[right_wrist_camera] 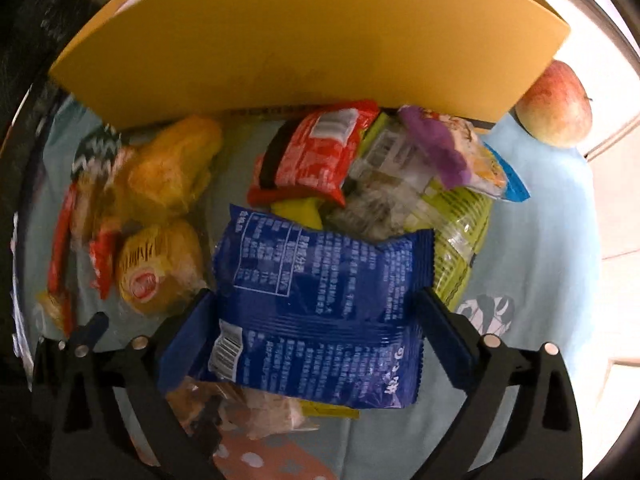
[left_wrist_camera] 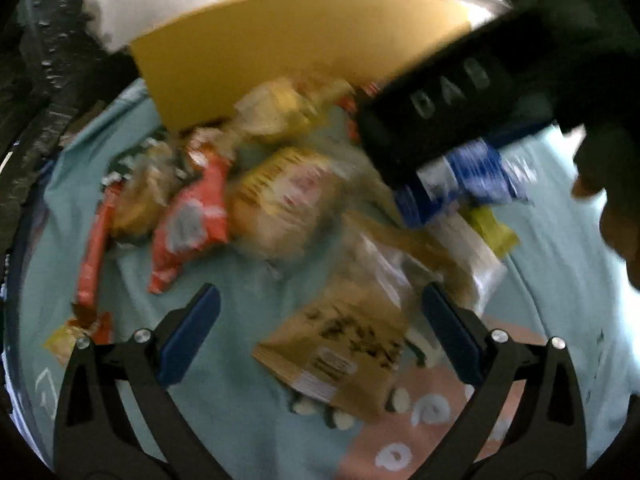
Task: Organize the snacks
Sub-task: 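Grasp the blue snack bag with the right gripper while the left grasps a tan bag, then lift both bags over the yellow box and open both grippers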
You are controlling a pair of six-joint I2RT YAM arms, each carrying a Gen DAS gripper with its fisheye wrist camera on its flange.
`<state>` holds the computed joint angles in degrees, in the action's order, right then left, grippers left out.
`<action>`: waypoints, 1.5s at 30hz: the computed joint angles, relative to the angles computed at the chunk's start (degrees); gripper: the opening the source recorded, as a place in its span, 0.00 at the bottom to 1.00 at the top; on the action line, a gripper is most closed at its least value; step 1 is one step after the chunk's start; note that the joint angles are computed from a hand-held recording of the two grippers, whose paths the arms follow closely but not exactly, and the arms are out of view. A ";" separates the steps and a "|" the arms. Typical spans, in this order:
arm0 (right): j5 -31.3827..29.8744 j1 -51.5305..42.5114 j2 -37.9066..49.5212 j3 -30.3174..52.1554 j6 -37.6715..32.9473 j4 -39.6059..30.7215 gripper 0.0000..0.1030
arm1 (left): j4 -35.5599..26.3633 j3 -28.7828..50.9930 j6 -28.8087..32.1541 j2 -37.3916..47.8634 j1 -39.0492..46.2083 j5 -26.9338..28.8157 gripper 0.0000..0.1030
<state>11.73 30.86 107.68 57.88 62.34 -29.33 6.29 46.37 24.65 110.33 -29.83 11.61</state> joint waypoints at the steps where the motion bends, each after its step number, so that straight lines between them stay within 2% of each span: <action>1: 0.73 0.50 -0.44 -0.31 -1.28 -0.12 0.80 | 0.67 -1.01 1.14 -0.11 -0.41 -0.80 0.98; 3: 1.32 1.23 -2.27 -1.90 -2.18 -0.18 0.74 | 2.57 -2.72 3.49 -0.19 0.31 0.17 0.97; 4: 1.23 1.38 -3.16 -2.88 -2.22 0.02 0.69 | 0.97 -2.23 4.33 -0.12 1.10 2.29 0.87; 5: 0.91 1.54 -4.61 -4.55 -2.09 0.68 0.67 | -1.43 -1.37 4.92 -0.25 1.66 4.58 0.71; 7: -0.02 1.81 -9.36 -9.78 -0.80 3.90 0.64 | -1.70 -1.58 6.17 -1.03 1.25 4.44 0.58; 8: 0.02 2.14 -11.79 -12.04 0.14 4.76 0.63 | -1.60 -1.74 6.42 -1.40 0.95 4.06 0.40; 10: 0.96 3.06 -16.93 -16.38 2.02 4.95 0.63 | -3.22 -0.95 6.27 -2.23 1.16 5.14 0.39; 15: 3.73 6.92 -26.62 -20.76 7.30 2.42 0.63 | -4.36 -1.18 4.38 -5.90 2.77 7.90 0.38; 21: 10.22 13.22 -37.62 -22.28 13.84 -7.30 0.63 | -6.49 -2.91 2.36 -14.03 3.78 11.81 0.38; 28: 16.60 16.74 -42.38 -17.16 15.94 -17.95 0.63 | -8.67 -0.84 -2.05 -20.64 4.61 12.69 0.38; 31: 19.17 16.31 -44.24 -13.19 13.85 -22.57 0.63 | -9.78 3.93 -5.43 -21.13 4.75 12.88 0.38; 36: 21.44 11.00 -44.06 -5.25 4.43 -25.89 0.63 | -14.24 16.34 -10.99 -17.93 3.15 8.91 0.38; 39: 22.09 7.68 -42.98 -0.42 -0.74 -26.63 0.63 | -16.98 23.01 -10.86 -15.20 2.20 6.76 0.38; 41: 21.56 6.64 -43.51 0.66 -1.82 -26.38 0.63 | -23.02 27.39 -8.46 -12.40 2.37 8.29 0.38; 42: 21.45 6.76 -43.80 0.52 -1.68 -26.19 0.63 | -24.17 27.32 -7.15 -11.87 2.24 8.25 0.38; 43: 21.19 7.21 -44.36 -0.52 -0.95 -25.68 0.63 | -24.25 25.60 -5.17 -11.63 2.00 7.90 0.48; 44: 20.65 7.70 -44.75 -1.88 0.06 -24.85 0.63 | -23.08 22.92 -3.51 -11.82 1.58 6.70 0.64; 45: 20.01 7.84 -45.33 -3.12 0.64 -24.25 0.63 | -19.82 18.46 -2.40 -12.28 0.81 4.08 0.71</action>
<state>31.74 38.70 62.34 54.76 62.98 -53.57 -13.53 64.83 22.26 98.04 -29.03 15.69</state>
